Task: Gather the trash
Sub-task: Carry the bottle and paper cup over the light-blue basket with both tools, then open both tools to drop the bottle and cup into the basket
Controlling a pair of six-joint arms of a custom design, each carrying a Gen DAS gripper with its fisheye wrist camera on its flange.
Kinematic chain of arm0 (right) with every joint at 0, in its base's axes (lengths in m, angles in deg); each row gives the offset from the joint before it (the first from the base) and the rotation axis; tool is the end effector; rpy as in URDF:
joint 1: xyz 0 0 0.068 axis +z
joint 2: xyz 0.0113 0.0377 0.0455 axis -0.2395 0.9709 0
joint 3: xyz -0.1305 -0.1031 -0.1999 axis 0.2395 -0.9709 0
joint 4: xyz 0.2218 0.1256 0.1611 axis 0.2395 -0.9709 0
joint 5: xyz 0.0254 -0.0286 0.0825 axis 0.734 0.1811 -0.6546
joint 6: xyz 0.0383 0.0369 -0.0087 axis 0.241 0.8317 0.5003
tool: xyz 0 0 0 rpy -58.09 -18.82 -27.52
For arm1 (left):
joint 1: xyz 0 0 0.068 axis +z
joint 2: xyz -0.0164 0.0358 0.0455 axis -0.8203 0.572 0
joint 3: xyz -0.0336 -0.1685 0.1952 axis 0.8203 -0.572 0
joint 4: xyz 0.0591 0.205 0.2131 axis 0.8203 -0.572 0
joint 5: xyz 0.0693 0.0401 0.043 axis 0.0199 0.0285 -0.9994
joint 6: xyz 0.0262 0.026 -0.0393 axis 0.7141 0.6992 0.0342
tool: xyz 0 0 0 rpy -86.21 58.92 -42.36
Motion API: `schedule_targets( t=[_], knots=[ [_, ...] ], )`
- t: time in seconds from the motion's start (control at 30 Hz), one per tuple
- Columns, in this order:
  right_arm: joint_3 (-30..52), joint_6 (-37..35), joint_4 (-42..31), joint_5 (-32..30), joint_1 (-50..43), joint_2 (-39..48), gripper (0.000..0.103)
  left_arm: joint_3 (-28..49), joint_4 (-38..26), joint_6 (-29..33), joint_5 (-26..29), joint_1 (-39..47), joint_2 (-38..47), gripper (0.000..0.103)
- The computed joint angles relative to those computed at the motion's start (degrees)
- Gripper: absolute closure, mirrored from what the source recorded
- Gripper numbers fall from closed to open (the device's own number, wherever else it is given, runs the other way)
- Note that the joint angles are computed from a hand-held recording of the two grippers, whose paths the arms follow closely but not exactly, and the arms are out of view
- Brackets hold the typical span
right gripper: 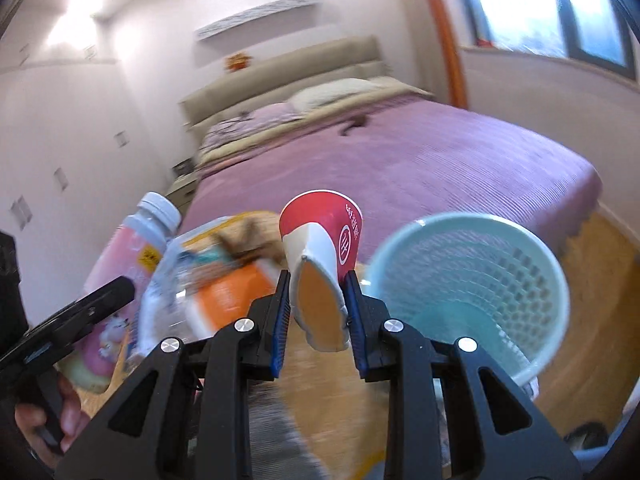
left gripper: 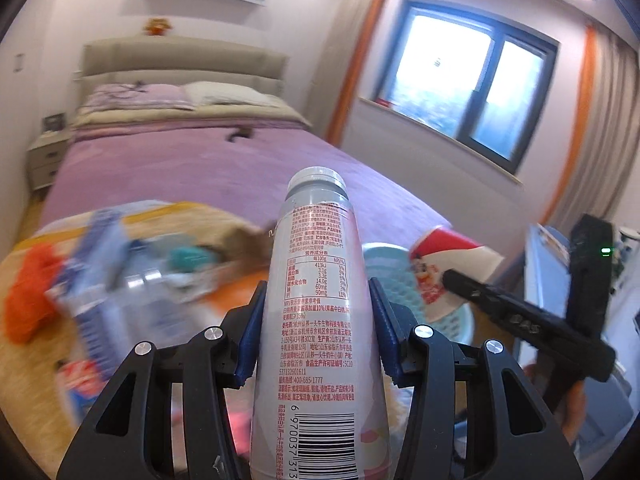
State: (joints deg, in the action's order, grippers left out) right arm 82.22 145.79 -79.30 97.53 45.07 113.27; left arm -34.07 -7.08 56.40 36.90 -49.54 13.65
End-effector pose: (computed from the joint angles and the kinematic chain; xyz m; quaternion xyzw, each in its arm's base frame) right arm 0.1450 0.1887 0.2577 0.2237 0.8589 0.0501 0.4579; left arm 0.2670 -0.0004 0.2562 0.2732 0.8330 -0.2921 0.3823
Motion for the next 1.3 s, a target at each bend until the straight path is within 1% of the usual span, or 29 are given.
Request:
schedule_targets(
  t=[0.1, 0.2, 0.23, 0.3, 0.37, 0.47, 0.5, 0.53, 0.6, 0.7, 0.8, 0.83, 0.87, 0.9, 0.97, 1.0, 1.03, 1.13, 1.2, 1.3],
  knots=[
    [-6.7, 0.8, 0.4, -3.3, -5.2, -7.0, 0.079, -0.6, 6.0, -5.9, -5.1, -10.8, 2.6, 0.056],
    [-12.1, 0.7, 1.1, -7.4, -10.9, -11.9, 0.079, -0.1, 9.7, -8.8, -7.7, -16.6, 7.1, 0.056],
    [-14.1, 0.2, 1.8, -9.1, -13.2, -13.4, 0.079, 1.0, 11.4, -10.7, -9.2, -19.7, 10.4, 0.056],
    [-16.9, -1.3, 2.9, -11.2, -16.8, -14.5, 0.079, 2.3, 13.0, -12.3, -10.5, -22.7, 14.2, 0.056],
    [-17.3, -2.6, 3.4, -12.0, -19.2, -12.1, 0.079, 4.9, 14.5, -14.1, -11.9, -25.9, 19.7, 0.056],
    [-19.8, -6.2, 6.4, -15.4, -23.5, -13.6, 0.079, 9.1, 14.5, -15.4, -11.4, -28.3, 27.5, 0.056],
    [-20.5, -6.3, 7.0, -16.3, -24.3, -13.5, 0.079, 10.5, 13.8, -15.6, -10.4, -28.3, 29.6, 0.056],
    [-21.0, -6.9, 7.4, -16.9, -25.2, -13.4, 0.079, 12.6, 13.5, -17.3, -8.6, -28.3, 33.2, 0.056],
    [-21.9, -7.1, 8.1, -18.4, -26.5, -13.2, 0.078, 13.0, 13.6, -18.3, -7.7, -28.3, 34.8, 0.056],
    [-22.3, -8.2, 9.2, -20.2, -28.4, -12.0, 0.078, 13.7, 14.3, -18.4, -8.9, -29.3, 37.5, 0.056],
    [-22.7, -8.7, 9.8, -20.7, -29.2, -11.7, 0.077, 13.1, 15.0, -17.9, -10.9, -30.0, 37.6, 0.056],
    [-23.0, -8.8, 10.0, -21.1, -29.4, -11.8, 0.077, 12.4, 16.2, -18.0, -11.7, -30.1, 37.6, 0.057],
    [-23.2, -9.2, 10.4, -21.7, -29.9, -12.1, 0.077, 12.1, 16.6, -18.3, -11.8, -30.0, 37.2, 0.054],
    [-23.4, -10.0, 10.8, -22.6, -30.8, -12.5, 0.077, 11.4, 17.5, -18.4, -11.1, -29.6, 36.8, 0.046],
    [-23.8, -10.1, 10.9, -23.9, -31.8, -13.2, 0.066, 10.4, 17.4, -17.8, -10.4, -28.8, 34.8, 0.038],
    [-24.2, -9.7, 10.9, -24.2, -32.1, -14.1, 0.051, 9.7, 17.6, -17.3, -10.9, -28.5, 33.7, 0.036],
    [-24.6, -9.5, 10.7, -24.4, -32.3, -15.1, 0.047, 9.0, 17.7, -16.8, -11.3, -28.5, 32.5, 0.036],
    [-24.9, -8.5, 9.7, -23.8, -31.1, -16.8, 0.047, 6.6, 16.5, -15.4, -9.4, -26.4, 28.6, 0.036],
    [-24.7, -7.4, 8.7, -22.8, -29.5, -17.4, 0.047, 5.3, 16.3, -15.5, -9.8, -26.1, 25.8, 0.036],
    [-23.0, -5.6, 7.1, -20.7, -26.3, -17.1, 0.047, 2.0, 15.4, -14.1, -7.9, -23.7, 19.5, 0.036]
  ],
)
